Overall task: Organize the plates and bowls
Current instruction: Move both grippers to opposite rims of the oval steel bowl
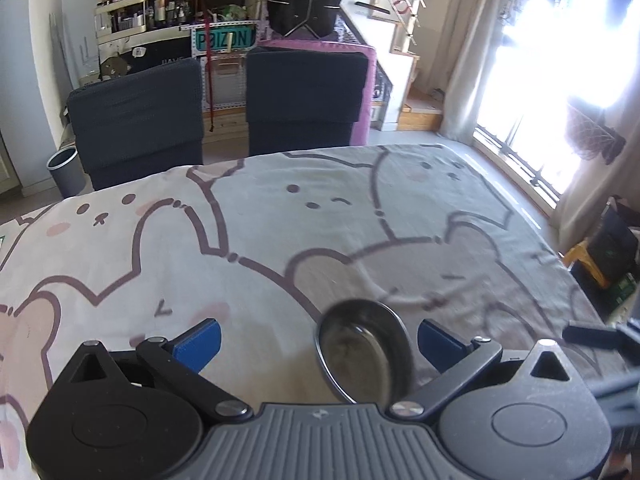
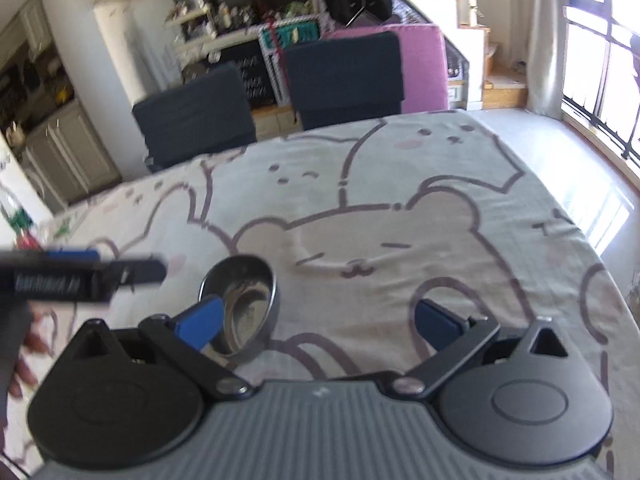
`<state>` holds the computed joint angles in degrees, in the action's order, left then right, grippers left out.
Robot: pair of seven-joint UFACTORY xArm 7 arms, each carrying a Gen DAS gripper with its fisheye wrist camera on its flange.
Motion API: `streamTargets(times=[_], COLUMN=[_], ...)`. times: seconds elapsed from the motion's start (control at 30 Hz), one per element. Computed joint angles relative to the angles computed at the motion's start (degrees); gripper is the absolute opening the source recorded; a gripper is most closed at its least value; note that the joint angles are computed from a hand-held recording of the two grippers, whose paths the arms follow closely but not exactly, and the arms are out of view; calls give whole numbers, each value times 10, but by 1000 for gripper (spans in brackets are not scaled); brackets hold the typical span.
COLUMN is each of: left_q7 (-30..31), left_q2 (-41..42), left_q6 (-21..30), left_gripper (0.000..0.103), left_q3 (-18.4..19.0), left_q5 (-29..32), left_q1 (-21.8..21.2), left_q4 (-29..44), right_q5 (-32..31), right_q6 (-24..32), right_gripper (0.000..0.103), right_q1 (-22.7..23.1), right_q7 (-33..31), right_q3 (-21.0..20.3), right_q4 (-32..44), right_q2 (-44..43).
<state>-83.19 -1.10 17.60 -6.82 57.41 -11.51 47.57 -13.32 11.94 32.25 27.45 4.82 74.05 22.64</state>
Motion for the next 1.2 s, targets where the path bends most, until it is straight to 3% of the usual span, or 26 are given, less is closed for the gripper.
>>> streamTargets(times=[0.17,0.33,0.6,0.8,1.0,1.1,1.2], left_q7=[52,127,223,203,180,140,159], left_q2=[67,118,168,177,166,154,142], left_q6=[-1,-15,-34,-29,-36,7,18], left_gripper=[103,103,103,103,103,103,103], left_q3=[21,49,80,126,142,150,128], left_q5=[-25,-93,-192,-177,-154,-95,-88], left_q1=[-4,-16,-34,-69,-77,-92,-68], left_q4=[47,77,103,107,94,95,81], right_q5=[-25,-32,-41,-59,-55,-97,-157], right_q6=[85,148,189,219,224,236,257], right_gripper=[103,103,103,103,103,103,103], right_q1=[30,54,73,75,69,94,120], right_q7=[-19,-26,-14,-42,-62,-49,-22], right_q3=[-3,-5,-21,-23,-18,-48,-79], right_q4=[96,183,238,255,249,254,261], right_q2=[67,130,172,188,182,185,191])
